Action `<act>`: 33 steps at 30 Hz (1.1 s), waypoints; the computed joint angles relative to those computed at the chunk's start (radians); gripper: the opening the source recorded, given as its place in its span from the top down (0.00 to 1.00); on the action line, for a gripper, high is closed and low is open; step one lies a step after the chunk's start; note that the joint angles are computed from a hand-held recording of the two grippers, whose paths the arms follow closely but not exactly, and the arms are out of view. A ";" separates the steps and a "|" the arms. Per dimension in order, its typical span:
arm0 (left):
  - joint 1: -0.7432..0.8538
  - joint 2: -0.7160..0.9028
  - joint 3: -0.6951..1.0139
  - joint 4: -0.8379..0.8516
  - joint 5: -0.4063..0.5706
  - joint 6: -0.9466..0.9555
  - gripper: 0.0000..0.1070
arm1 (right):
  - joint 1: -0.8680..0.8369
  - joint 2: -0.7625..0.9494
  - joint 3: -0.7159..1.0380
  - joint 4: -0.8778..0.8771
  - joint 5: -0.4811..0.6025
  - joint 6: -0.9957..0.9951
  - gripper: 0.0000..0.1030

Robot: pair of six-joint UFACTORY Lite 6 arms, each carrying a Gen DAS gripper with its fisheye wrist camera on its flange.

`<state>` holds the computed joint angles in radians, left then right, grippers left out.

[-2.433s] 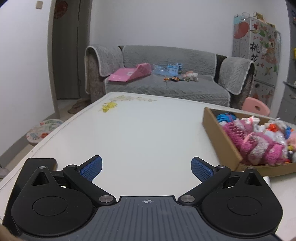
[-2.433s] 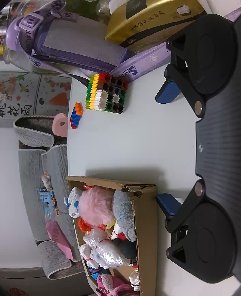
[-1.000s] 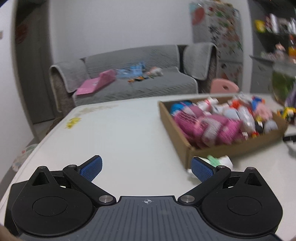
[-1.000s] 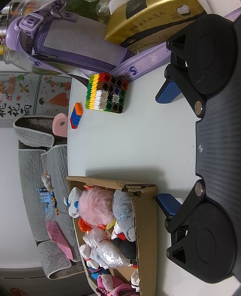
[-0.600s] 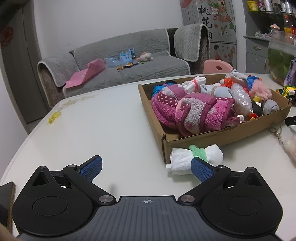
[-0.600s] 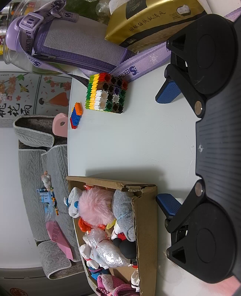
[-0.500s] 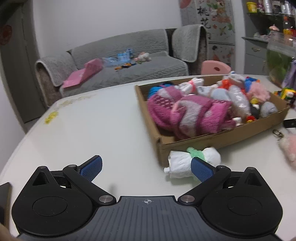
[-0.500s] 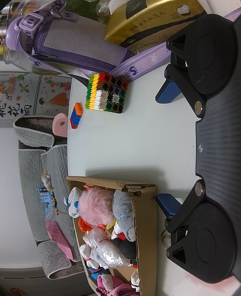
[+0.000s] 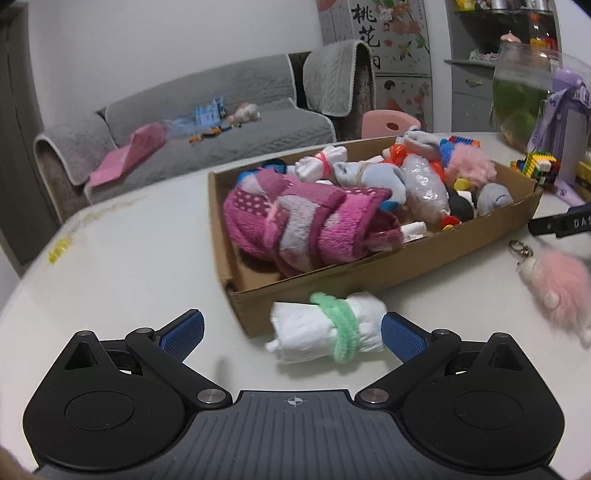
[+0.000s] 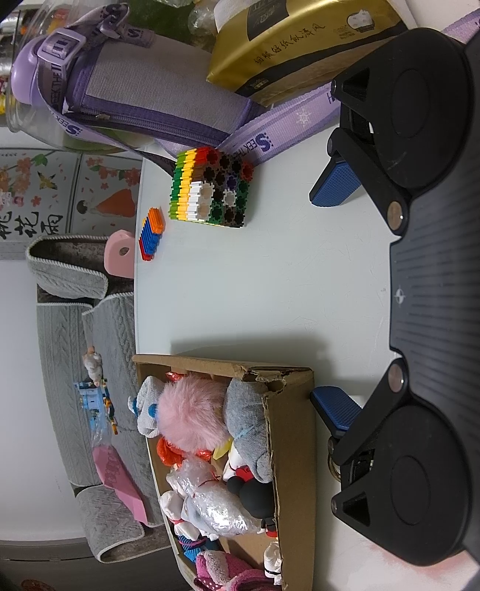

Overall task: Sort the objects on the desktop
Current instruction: 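Lower the left tool over the green-tied sock while the right tool approaches the pink pom-pom, then close the left tool on the green-tied sock while the right tool grasps the pink pom-pom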

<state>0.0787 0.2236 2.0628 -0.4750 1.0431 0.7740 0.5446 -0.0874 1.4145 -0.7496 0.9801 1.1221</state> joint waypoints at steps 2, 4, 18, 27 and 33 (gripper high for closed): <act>-0.029 -0.003 -0.013 0.026 -0.016 -0.016 0.04 | -0.012 0.006 0.005 0.009 -0.015 -0.017 0.00; -0.061 -0.005 -0.031 0.059 -0.039 -0.032 0.04 | -0.014 0.002 0.007 0.021 -0.016 -0.041 0.00; -0.092 0.030 0.010 0.122 -0.031 -0.144 0.04 | 0.412 -0.109 -0.029 -0.139 0.094 0.146 0.04; -0.084 0.039 0.023 0.116 -0.011 -0.159 0.04 | 0.463 -0.016 0.034 -0.089 0.175 0.056 0.25; -0.086 0.051 0.041 0.119 0.001 -0.174 0.04 | 0.429 -0.032 0.013 -0.061 0.103 0.066 0.52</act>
<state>-0.0076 0.2747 2.1039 -0.3561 1.0438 0.6000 0.9733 -0.1199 1.4275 -0.8104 1.0831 1.1882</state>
